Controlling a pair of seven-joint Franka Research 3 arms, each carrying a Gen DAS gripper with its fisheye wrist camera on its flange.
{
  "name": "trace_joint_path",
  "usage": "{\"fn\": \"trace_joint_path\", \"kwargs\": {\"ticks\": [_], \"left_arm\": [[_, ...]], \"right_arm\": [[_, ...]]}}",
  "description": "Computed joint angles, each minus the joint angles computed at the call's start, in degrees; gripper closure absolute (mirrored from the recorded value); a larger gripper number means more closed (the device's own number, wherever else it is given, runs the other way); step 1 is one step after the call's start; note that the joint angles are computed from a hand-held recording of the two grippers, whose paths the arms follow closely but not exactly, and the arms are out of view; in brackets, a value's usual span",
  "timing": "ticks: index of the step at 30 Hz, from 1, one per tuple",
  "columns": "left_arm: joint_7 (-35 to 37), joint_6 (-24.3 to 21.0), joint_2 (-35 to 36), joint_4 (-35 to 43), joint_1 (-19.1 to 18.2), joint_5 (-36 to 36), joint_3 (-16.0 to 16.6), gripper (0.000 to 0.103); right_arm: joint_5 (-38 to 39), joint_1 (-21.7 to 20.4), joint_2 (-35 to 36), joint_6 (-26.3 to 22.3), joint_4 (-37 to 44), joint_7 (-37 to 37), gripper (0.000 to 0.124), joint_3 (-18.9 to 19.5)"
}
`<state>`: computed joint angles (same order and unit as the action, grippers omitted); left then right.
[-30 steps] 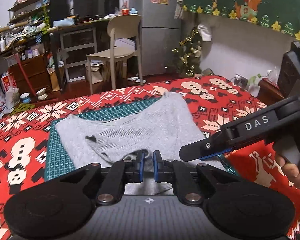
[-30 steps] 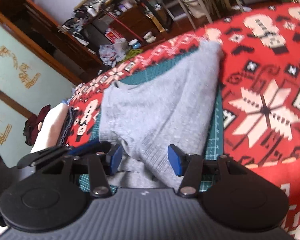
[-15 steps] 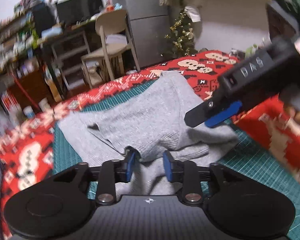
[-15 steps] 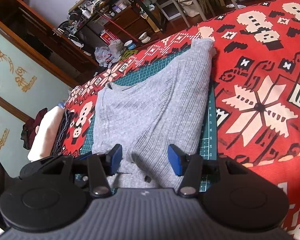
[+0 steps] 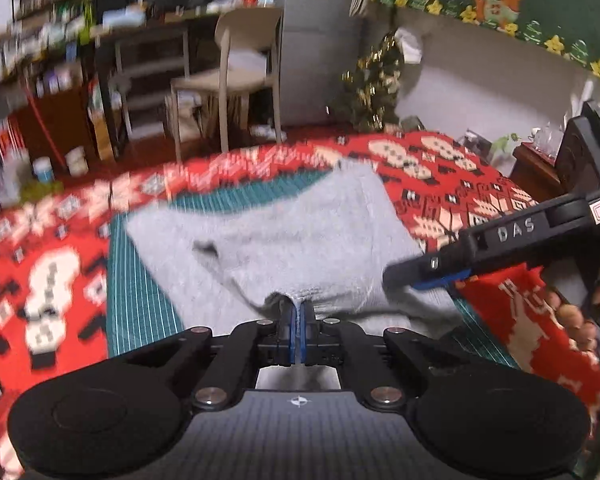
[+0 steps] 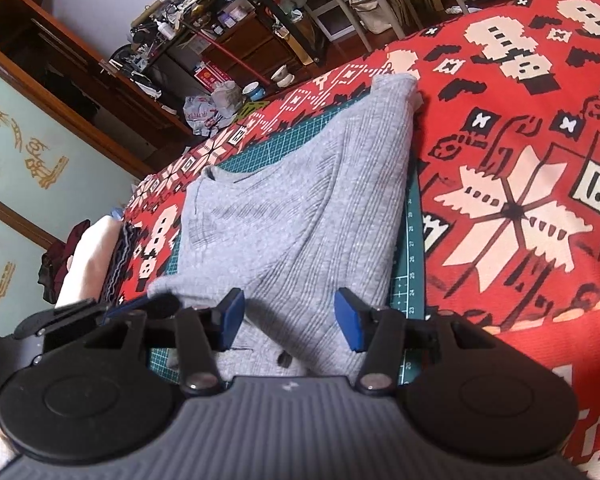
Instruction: Fold clothes
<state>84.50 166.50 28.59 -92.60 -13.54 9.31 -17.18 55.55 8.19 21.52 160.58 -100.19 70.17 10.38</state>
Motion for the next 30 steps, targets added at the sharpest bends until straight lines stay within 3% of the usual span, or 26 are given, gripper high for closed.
{"fn": "trace_joint_path", "kwargs": {"ticks": [4,6,8,10,12,14,19,21,22,23,25,30], "left_arm": [[1.6,-4.9,-0.4,0.0,0.8,-1.1,-0.8,0.103],[1.8,-5.7,-0.6,-0.4,0.9,-1.9,-0.7,0.103],[3.5,-4.5,-0.9,-1.2,2.6,-4.6,-2.7,0.101],[5.7,-1.6,-1.3,-2.6,4.8,-8.1,-5.2,0.093],[6.2,1.3,-1.5,-3.5,5.0,-8.9,-5.6,0.07],[5.3,1.5,-1.1,-2.8,3.7,-7.9,-4.3,0.066],[5.6,-1.6,2.2,0.9,4.4,-9.5,-5.7,0.072],[6.1,-2.1,2.9,1.6,4.8,-10.7,-6.4,0.097],[6.0,-2.0,3.0,1.8,4.4,-10.5,-5.9,0.1],[5.7,-1.6,2.8,1.5,3.9,-10.0,-5.2,0.101],[5.1,-0.6,2.2,0.9,2.9,-8.7,-3.9,0.101],[5.5,-2.6,1.6,0.3,2.3,-6.9,-3.1,0.101]], "right_arm": [[-0.3,0.3,0.1,0.2,0.1,0.5,0.069,-0.1],[-0.8,0.4,0.2,0.4,0.1,0.7,0.069,-0.2],[-0.9,0.3,0.1,0.4,0.1,0.8,0.069,-0.2],[-0.9,0.2,-0.2,0.4,-0.1,0.9,0.069,-0.2],[2.3,-0.9,-0.7,0.7,-0.3,-1.3,0.068,1.0],[5.4,-1.3,-1.4,1.6,-0.4,-4.2,0.068,1.8],[12.2,-1.4,-2.5,1.7,-0.3,-10.9,0.068,2.4],[12.7,-0.7,-2.2,0.8,0.2,-10.9,0.069,1.6],[11.5,0.0,-1.9,0.6,0.4,-9.6,0.072,1.0],[10.2,0.5,-1.6,0.4,0.6,-8.2,0.078,0.4],[7.6,1.3,-0.9,0.1,0.9,-5.4,0.1,-0.4],[5.0,1.8,0.6,0.5,1.3,-2.3,0.105,-0.1]]}}
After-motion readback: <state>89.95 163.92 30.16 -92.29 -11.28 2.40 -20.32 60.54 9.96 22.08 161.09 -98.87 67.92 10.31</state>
